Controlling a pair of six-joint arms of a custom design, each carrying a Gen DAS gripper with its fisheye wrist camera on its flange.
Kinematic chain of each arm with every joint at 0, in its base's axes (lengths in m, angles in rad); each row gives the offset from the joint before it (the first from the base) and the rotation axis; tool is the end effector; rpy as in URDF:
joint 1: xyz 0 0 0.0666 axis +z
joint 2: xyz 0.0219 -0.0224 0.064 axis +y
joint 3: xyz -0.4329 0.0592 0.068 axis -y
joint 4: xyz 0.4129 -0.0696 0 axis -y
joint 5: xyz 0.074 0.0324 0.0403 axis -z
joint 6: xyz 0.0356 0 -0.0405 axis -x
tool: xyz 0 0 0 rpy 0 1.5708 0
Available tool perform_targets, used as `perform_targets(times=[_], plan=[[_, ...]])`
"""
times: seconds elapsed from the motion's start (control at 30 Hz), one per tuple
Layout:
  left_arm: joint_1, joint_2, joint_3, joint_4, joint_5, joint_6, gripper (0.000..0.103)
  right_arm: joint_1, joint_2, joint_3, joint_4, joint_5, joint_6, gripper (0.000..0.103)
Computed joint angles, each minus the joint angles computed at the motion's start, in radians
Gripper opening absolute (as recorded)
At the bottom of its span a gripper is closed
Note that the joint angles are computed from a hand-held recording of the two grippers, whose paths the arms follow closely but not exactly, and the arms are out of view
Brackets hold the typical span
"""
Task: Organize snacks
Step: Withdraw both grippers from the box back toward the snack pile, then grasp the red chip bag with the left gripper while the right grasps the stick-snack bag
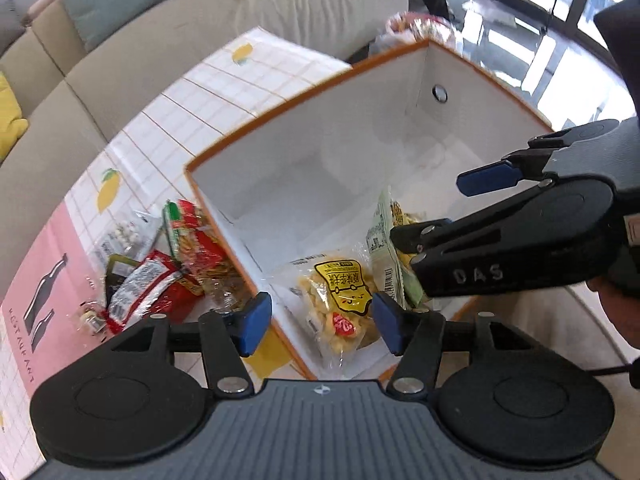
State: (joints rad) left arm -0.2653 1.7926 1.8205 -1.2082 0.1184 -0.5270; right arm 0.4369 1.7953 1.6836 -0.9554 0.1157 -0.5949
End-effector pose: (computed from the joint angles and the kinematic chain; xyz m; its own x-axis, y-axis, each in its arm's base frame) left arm 0.6141 -0.1716 0.4483 -0.6185 0.6856 -0.3839 0.7113 0.6961 0.0970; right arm 0.5886 0.2699 0.3956 -0.8645 0.2107 -0.4564 0.1384 0.9726 0.1868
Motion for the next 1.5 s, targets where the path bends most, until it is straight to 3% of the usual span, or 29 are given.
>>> perform_targets(times=[0.1, 0.17, 0.4, 0.6, 0.9, 1.13, 1.37, 1.5], plan=[[0.021, -0.028, -0.018, 0.024, 0.04, 0.03, 0.069, 0.014, -0.021, 0.001, 0.001, 0.057, -0.003, 0.07], [0.043, -0.052, -0.044, 0.063, 0.083, 0.065, 0.072, 0.03, -0.035, -0.001, 0.015, 0.108, -0.003, 0.079], [0.126, -0.151, -0.196, 0.307, 0.128, 0.222, 0.072, 0.105, -0.077, -0.036, 0.159, 0.301, 0.022, 0.08], [0.2, -0.18, -0.269, 0.429, 0.138, 0.336, 0.072, 0.163, -0.043, -0.012, 0.239, 0.332, 0.029, 0.08], [0.298, -0.169, -0.296, 0.437, 0.17, 0.364, 0.072, 0.217, 0.074, 0.119, 0.201, 0.259, 0.143, 0.077], [0.346, -0.113, -0.235, 0.37, 0.227, 0.32, 0.072, 0.22, 0.155, 0.236, 0.138, 0.192, 0.289, 0.073], [0.353, -0.027, -0.134, 0.273, 0.267, 0.255, 0.072, 0.196, 0.264, 0.404, 0.019, 0.139, 0.433, 0.063], [0.34, 0.034, -0.061, 0.199, 0.284, 0.206, 0.072, 0.167, 0.351, 0.554, -0.108, 0.085, 0.526, 0.063]])
